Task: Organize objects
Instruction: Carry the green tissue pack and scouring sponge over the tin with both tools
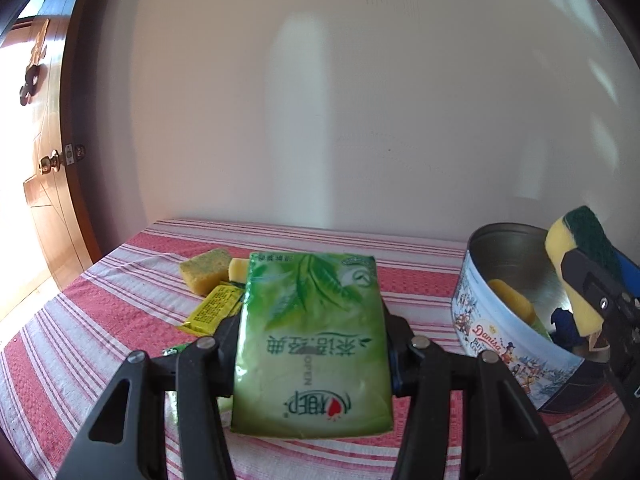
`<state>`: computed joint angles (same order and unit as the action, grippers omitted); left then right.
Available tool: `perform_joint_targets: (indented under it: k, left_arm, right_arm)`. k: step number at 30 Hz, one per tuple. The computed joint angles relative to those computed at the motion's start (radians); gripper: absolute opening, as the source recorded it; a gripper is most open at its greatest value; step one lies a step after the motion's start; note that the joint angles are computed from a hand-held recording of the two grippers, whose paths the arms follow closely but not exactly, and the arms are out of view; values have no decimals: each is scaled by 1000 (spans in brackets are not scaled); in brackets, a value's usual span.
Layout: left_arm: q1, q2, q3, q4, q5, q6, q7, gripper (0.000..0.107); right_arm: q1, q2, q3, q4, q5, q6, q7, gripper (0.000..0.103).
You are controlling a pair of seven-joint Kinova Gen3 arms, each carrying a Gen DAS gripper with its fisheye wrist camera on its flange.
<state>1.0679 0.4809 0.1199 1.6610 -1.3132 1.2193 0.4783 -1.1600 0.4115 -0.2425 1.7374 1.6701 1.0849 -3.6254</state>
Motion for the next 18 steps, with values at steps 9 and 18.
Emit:
perform_joint_targets:
  k: [9, 18]
  left_arm:
    - [27, 49, -12, -95, 13, -23, -68, 51]
    - [66, 91, -54, -184, 21, -55, -124, 51]
  right_arm:
    - [22, -45, -10, 68, -11, 50, -26, 57]
    - [61, -79, -25, 117, -25, 72, -40, 57]
